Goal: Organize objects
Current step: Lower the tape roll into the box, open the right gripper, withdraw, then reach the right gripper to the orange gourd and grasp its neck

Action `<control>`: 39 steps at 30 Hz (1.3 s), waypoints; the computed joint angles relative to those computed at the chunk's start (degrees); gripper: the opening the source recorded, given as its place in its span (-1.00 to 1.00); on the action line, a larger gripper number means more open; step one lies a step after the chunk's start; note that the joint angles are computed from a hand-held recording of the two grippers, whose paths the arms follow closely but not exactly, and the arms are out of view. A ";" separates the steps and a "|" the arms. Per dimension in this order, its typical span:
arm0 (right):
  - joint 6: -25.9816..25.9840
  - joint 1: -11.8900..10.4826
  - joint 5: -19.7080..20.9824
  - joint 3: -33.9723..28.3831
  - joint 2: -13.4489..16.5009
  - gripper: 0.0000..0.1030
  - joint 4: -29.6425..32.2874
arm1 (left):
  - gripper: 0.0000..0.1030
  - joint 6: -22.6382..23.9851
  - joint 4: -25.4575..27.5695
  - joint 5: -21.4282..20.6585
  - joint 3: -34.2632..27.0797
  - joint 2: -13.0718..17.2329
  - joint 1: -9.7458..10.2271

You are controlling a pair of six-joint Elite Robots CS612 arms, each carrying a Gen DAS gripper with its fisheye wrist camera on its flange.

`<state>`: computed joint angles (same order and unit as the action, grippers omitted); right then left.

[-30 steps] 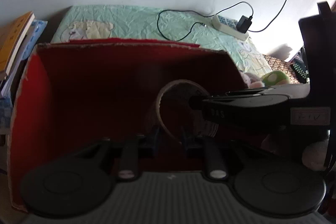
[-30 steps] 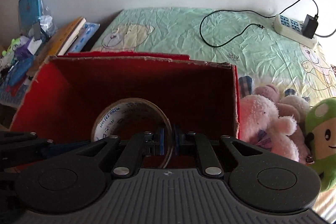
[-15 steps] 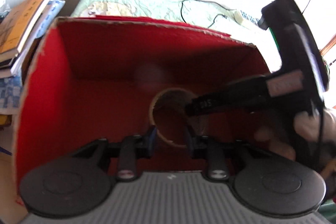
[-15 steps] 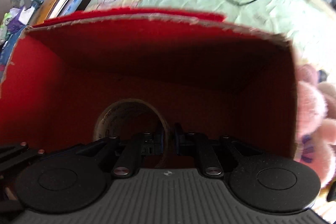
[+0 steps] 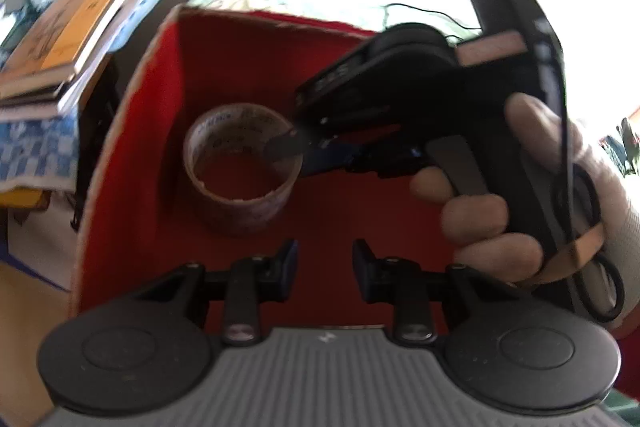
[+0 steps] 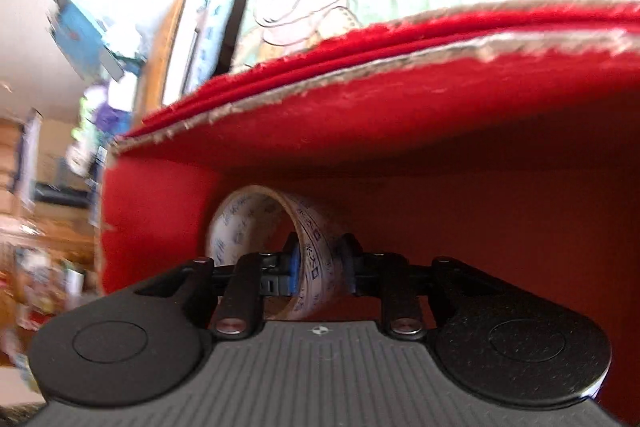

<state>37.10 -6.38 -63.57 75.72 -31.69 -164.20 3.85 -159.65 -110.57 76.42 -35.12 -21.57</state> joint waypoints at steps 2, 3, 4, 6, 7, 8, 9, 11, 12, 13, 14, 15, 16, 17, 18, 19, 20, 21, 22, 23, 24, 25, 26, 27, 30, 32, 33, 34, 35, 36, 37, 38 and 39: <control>1.36 -0.17 1.87 0.72 0.03 -0.37 -1.64 | -0.41 -0.44 -0.24 0.40 0.08 -0.02 0.10; 1.59 -0.33 2.69 0.91 -0.04 -0.33 -1.97 | -0.41 -0.47 -0.47 0.67 0.23 -0.09 0.08; 1.61 -0.50 2.98 1.05 -0.29 -0.26 -1.98 | -0.41 -0.58 -0.61 1.03 0.40 -0.24 -0.04; 0.90 -0.42 1.10 2.25 -1.43 -0.16 -2.30 | -0.41 -0.53 -0.79 1.69 0.76 -0.52 -0.22; -0.07 -0.29 -0.41 2.99 -2.14 -0.15 -2.58 | -0.36 -0.42 -1.03 1.98 1.10 -0.73 -0.34; -1.23 -0.11 -2.09 3.86 -2.92 -0.16 -2.91 | -0.29 -0.38 -1.30 2.42 1.41 -0.95 -0.49; -2.06 0.15 -3.95 4.85 -3.73 -0.15 -3.58 | -0.28 -0.14 -1.58 2.73 1.54 -1.05 -0.51; -2.58 0.67 -7.77 6.79 -5.01 -0.15 -6.13 | -0.20 0.61 -2.59 3.72 1.84 -1.11 -0.66; -2.39 0.82 -9.09 8.14 -5.77 -0.15 -8.23 | -0.19 0.99 -3.34 4.38 2.28 -1.35 -0.82; -2.46 0.67 -10.07 8.82 -5.93 -0.14 -9.83 | -0.19 1.33 -3.95 4.78 2.69 -1.60 -0.92; -2.38 0.75 -10.61 10.23 -6.67 -0.13 -11.54 | -0.19 1.59 -4.12 4.76 2.69 -1.65 -0.94; -2.47 0.76 -10.96 11.67 -7.29 -0.12 -13.67 | -0.19 1.89 -4.09 4.41 2.64 -1.69 -0.90; -2.57 1.05 -11.71 12.45 -7.51 -0.12 -15.70 | -0.17 2.16 -4.27 4.04 3.04 -1.99 -0.88; -2.86 1.49 -12.82 12.12 -7.18 -0.12 -17.00 | -0.15 2.52 -4.53 3.69 3.45 -2.28 -0.87; -3.35 1.77 -13.99 13.09 -7.49 -0.12 -18.89 | -0.14 3.02 -4.89 3.18 3.84 -2.53 -0.82; -3.67 2.09 -15.30 14.23 -7.87 -0.12 -20.80 | -0.10 3.54 -5.19 2.59 4.39 -2.89 -0.78; -3.85 2.29 -16.41 15.45 -8.27 -0.12 -22.72 | -0.09 4.18 -5.44 1.86 4.89 -3.22 -0.72; -3.85 2.41 -17.22 16.67 -8.64 -0.12 -24.81 | -0.09 4.92 -5.76 1.07 5.39 -3.54 -0.64; -3.76 2.28 -17.65 17.47 -8.82 -0.12 -26.56 | -0.09 5.71 -6.28 0.34 6.03 -3.93 -0.57; -3.41 2.36 -18.25 18.42 -8.98 -0.12 -28.40 | -0.09 6.54 -6.94 -0.24 6.73 -4.33 -0.52; -3.05 2.43 -18.88 19.36 -9.08 -0.12 -30.36 | -0.09 7.36 -7.59 -0.81 7.40 -4.70 -0.45; -2.59 2.72 -19.74 19.69 -9.01 -0.12 -31.87 | -0.09 8.10 -8.30 -1.42 8.08 -5.07 -0.35; -2.25 3.00 -20.74 20.35 -8.99 -0.12 -33.58 | -0.09 8.34 -9.75 -1.62 9.00 -5.42 -0.44; -2.03 3.35 -21.87 21.03 -9.02 -0.12 -35.07 | -0.09 8.79 -10.77 -2.03 9.74 -5.80 -0.33; -1.07 4.38 -25.32 23.63 -9.49 -0.12 -38.39 | -0.09 9.74 -10.77 -4.69 10.75 -6.62 0.40; 0.35 4.89 -27.09 25.07 -9.68 -0.12 -40.12 | -0.09 10.01 -11.87 -5.97 11.28 -6.87 0.98; 0.97 4.83 -27.49 26.91 -10.39 -0.12 -41.56 | -0.09 10.27 -12.10 -6.78 11.60 -7.06 1.28; 1.71 4.91 -28.05 28.20 -10.81 -0.16 -42.67 | -0.09 10.49 -12.22 -7.60 11.98 -7.29 1.58; 2.23 5.39 -29.46 28.92 -10.71 -0.19 -44.96 | -0.09 10.90 -12.06 -8.40 12.31 -7.51 1.87; 2.60 5.70 -30.66 29.73 -10.82 -0.20 -46.63 | -0.09 11.40 -11.79 -9.04 12.68 -7.73 2.12; 3.26 5.95 -31.27 30.27 -11.09 -0.18 -46.82 | -0.09 11.94 -11.32 -9.47 12.97 -7.92 2.30; 4.11 6.21 -31.74 30.71 -11.23 -0.18 -47.14 | -0.09 12.54 -10.75 -9.85 13.25 -8.07 2.45; 4.74 6.46 -31.97 31.00 -11.20 -0.18 -47.71 | -0.09 13.29 -10.08 -10.25 13.51 -8.19 2.60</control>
